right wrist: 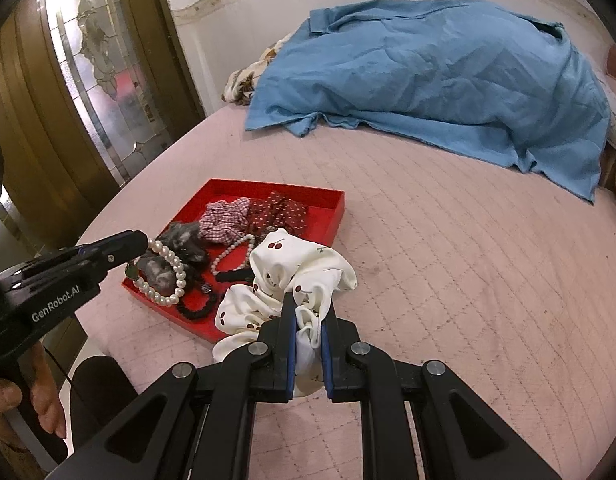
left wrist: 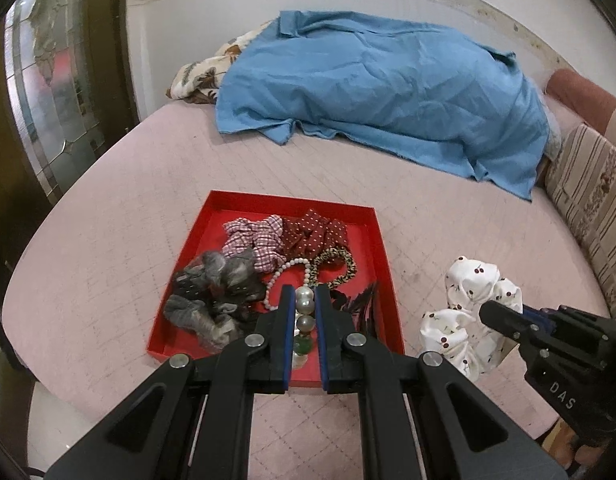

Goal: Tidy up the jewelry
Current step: 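Carry the pearl bracelet and white scrunchie into the red tray and open both tools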

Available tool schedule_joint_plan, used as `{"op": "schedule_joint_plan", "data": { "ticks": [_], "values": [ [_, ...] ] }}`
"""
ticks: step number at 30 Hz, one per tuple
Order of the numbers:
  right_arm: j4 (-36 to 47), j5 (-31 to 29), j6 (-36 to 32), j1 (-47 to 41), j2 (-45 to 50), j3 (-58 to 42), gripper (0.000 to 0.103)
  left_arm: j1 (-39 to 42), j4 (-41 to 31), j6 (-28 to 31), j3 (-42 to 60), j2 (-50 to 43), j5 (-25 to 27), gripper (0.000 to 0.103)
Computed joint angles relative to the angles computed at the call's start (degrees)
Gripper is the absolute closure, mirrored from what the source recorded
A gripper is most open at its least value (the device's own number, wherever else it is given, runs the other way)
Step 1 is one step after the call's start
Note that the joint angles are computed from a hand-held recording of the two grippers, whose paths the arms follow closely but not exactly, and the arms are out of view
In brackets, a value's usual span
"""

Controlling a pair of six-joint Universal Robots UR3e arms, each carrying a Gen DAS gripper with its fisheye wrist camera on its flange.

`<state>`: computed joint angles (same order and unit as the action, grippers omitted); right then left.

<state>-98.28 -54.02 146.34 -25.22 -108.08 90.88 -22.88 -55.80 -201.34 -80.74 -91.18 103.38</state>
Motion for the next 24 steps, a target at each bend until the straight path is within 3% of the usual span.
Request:
{"op": "schedule_joint_plan", "data": {
  "ticks": [9,24],
  "values": [
    [-2.61,-1.99,3.60,1.18,5.94,-3.19,0.092,-0.54,-0.27,1.53,3.28,-5.28,-1.23,0.094],
    [-13.66,-7.29,12.80,11.12,23.36,-15.80,0.091,3.48,2.29,3.15,1.56,-9.09,-4.37,0.094]
  ]
}}
